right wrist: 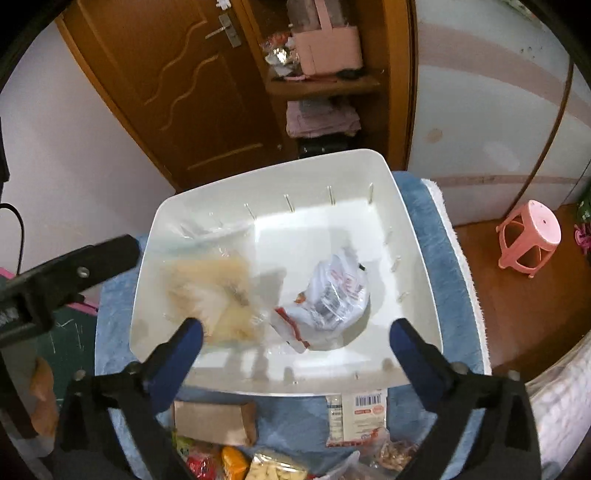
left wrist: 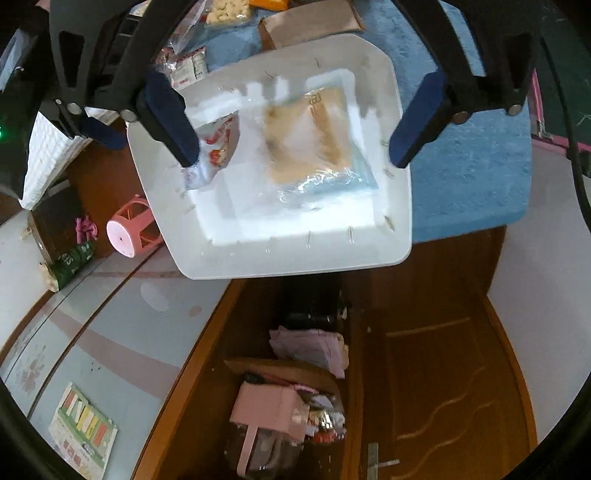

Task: Organize snacks
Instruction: 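Open both tools to drop the bags into the bin and withdraw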

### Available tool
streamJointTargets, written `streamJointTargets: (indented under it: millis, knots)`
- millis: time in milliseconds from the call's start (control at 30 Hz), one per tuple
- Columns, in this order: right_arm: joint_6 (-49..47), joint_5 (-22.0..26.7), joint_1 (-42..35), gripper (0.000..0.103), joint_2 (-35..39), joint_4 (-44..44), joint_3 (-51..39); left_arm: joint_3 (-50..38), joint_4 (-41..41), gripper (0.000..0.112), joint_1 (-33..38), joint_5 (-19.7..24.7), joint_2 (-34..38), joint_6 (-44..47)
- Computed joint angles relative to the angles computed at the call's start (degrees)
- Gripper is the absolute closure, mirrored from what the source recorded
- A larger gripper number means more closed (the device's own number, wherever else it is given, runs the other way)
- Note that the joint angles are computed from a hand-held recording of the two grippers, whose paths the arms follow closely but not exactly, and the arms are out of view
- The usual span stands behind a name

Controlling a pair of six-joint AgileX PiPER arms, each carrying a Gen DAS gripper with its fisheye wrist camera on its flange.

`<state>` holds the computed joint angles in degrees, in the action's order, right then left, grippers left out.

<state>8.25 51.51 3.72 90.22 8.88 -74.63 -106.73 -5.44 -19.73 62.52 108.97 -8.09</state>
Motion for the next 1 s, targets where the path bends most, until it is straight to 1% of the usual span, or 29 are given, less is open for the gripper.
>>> streamJointTargets:
  millis: [33, 67, 200, 300, 433, 533, 633, 733, 833, 867, 1000]
  knots:
    - [0.81, -1.11, 0.48, 0.000, -0.77, -0.84, 0.84, 3.79, 0.78, 0.010, -0.51, -1.99, -2.77, -0.38]
    - [0.52, -2.22, 0.46, 0.000, -1.34, -0.39, 1.59, 5.30, 1.38, 0.010, -0.73, -3.08, -4.14, -0.61]
    - [-1.60, -2.76, -0.58, 0.000, -3.81, 3.64, 3.14, 5.43, 2.28, 0.009, -1.07, -2.65, -6.20, -1.62]
    - [-1.37, -3.09, 0.32, 0.000, -6.20, 2.88, 3.65, 7.25, 2.75, 0.009, -1.61, -2.60, -9.41, -2.37]
    - [-1.45, -1.48, 2.20, 0.000, -9.93, 1.26, 3.56, 9.77, 2.42, 0.009, -1.95, -2.20, -14.05, -2.42]
    - [1.15, 0.47, 5.53, 0.000, -13.61, -3.47, 3.65, 11.11, 3.39, 0.010, -2.76, -1.64, -17.57, -3.61]
    - [2.77, 2.13, 7.73, 0.000, -16.91, -5.99, 4.11, 12.50, 3.65, 0.010, -3.53, -0.93, -21.38, -5.02]
    - [4.09, 4.90, 9.64, 0.000, -20.17, -8.03, 4.23, 13.81, 4.40, 0.010, -4.76, -0.20, -24.94, -6.89]
    - [8.69, 8.21, 14.73, 0.000, -23.61, -15.35, 4.56, 15.69, 6.53, 0.010, -6.85, 0.00, -28.40, -9.79]
    - [11.11, 9.43, 17.82, 0.000, -25.27, -19.28, 5.14, 16.46, 7.45, 0.010, -7.73, -0.07, -29.64, -10.97]
    - [19.66, 13.72, 28.23, 0.000, -30.73, -29.57, 7.86, 19.33, 12.23, 0.010, -12.28, 0.97, -34.73, -16.18]
